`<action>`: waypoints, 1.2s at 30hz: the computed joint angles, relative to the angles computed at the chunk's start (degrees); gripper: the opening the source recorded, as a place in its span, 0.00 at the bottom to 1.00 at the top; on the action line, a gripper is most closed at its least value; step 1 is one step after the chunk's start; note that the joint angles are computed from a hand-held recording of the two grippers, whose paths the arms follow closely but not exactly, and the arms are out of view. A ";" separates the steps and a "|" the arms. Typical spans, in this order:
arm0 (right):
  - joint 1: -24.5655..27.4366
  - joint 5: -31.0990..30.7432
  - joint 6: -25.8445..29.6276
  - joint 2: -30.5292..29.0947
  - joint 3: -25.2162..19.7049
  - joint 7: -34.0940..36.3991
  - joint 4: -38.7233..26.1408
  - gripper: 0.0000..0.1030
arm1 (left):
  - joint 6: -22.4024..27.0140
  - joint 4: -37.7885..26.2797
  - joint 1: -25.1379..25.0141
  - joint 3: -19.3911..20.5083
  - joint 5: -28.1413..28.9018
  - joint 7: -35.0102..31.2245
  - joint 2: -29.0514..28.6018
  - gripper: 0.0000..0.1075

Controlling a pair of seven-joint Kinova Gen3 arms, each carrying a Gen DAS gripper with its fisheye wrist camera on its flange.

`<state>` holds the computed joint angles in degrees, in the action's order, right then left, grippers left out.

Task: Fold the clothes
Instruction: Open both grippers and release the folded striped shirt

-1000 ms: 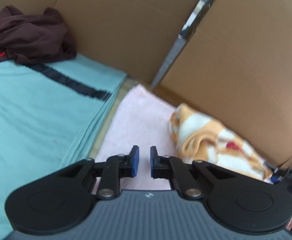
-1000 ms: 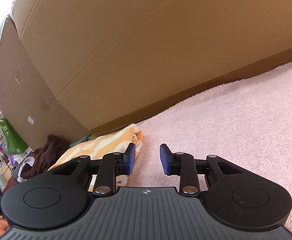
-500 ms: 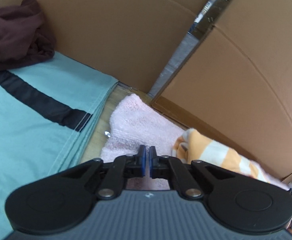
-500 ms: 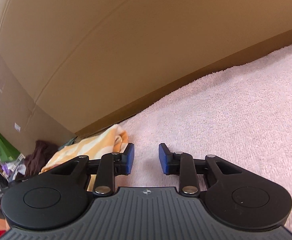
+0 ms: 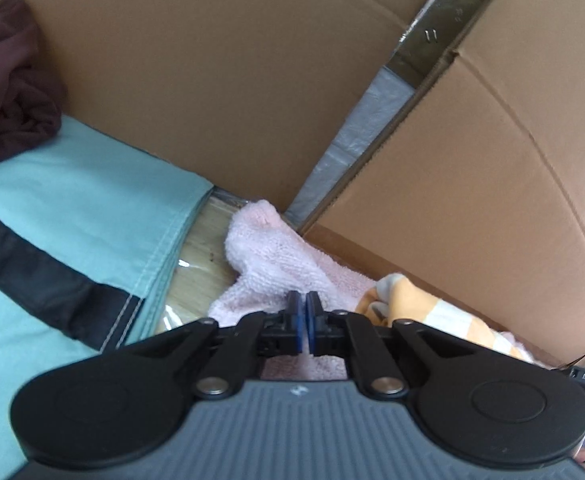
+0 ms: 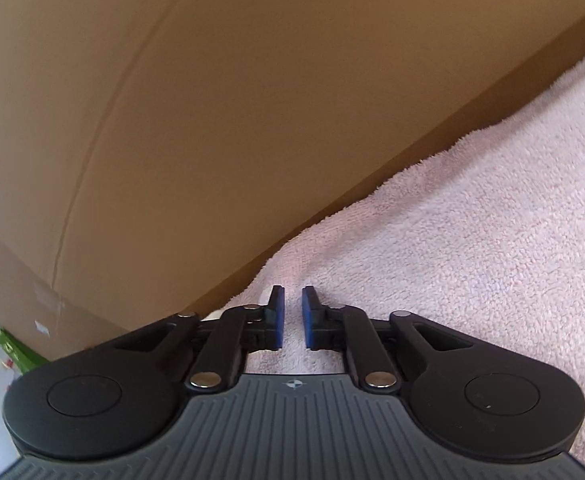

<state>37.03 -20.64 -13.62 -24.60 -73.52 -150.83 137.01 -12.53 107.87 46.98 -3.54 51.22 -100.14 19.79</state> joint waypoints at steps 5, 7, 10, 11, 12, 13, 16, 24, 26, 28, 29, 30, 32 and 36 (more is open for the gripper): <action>-9.58 -2.01 6.03 0.65 9.04 4.76 -0.74 0.04 | -1.10 0.93 12.01 -11.34 11.65 -8.64 -0.47 0.07; -14.86 -4.71 10.48 -2.41 14.35 6.27 -0.51 0.09 | -2.79 1.87 12.95 -10.60 16.19 -13.30 -1.30 0.11; -22.82 -6.58 16.65 -8.81 22.11 6.62 1.43 0.21 | -7.18 3.35 9.14 -3.90 20.92 -18.01 -2.86 0.34; -25.48 -6.42 17.71 -10.79 24.12 7.04 2.50 0.22 | -7.67 3.47 8.35 -2.89 22.54 -19.95 -3.11 0.34; -28.13 -5.32 18.81 -12.52 26.06 7.08 3.42 0.21 | -8.52 3.42 8.61 -2.39 24.44 -22.28 -3.16 0.34; -30.78 -3.30 20.54 -14.41 28.09 6.23 4.02 0.21 | -9.79 3.55 9.93 -2.70 26.40 -24.61 -3.28 0.34; -34.86 1.71 23.49 -21.27 29.11 -0.07 6.12 0.23 | -15.88 5.60 11.27 -0.02 28.66 -26.79 -4.81 0.54; -34.01 5.16 29.27 -25.70 28.62 -6.01 4.28 0.26 | -26.01 10.49 13.50 8.90 35.60 -30.98 -9.70 0.50; -34.42 5.97 31.51 -27.42 28.37 -4.21 3.31 0.38 | -28.32 11.78 14.71 11.59 36.60 -32.46 -10.44 0.54; -35.68 4.76 31.46 -30.01 28.74 -4.73 4.67 0.50 | -29.09 12.32 13.90 13.66 37.77 -31.99 -10.81 0.61; -36.08 2.95 31.20 -31.71 29.18 -4.77 5.74 0.49 | -29.59 12.44 13.48 14.46 38.40 -31.39 -10.87 0.62; -36.30 0.62 30.60 -34.09 29.68 -5.05 7.18 0.46 | -30.08 12.56 13.06 15.26 39.02 -30.78 -10.93 0.62; -35.36 -1.53 32.13 -38.89 30.09 -8.11 8.37 0.41 | -31.03 12.78 12.20 16.86 40.27 -29.56 -11.04 0.61; -33.62 4.39 41.28 -44.39 28.57 -15.74 5.27 0.41 | -33.45 13.15 10.55 19.84 40.05 -27.63 -10.82 0.58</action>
<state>3.41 -16.25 27.66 -68.98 -44.95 -166.57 142.28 -45.98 121.02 57.52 16.30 91.27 -127.77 8.98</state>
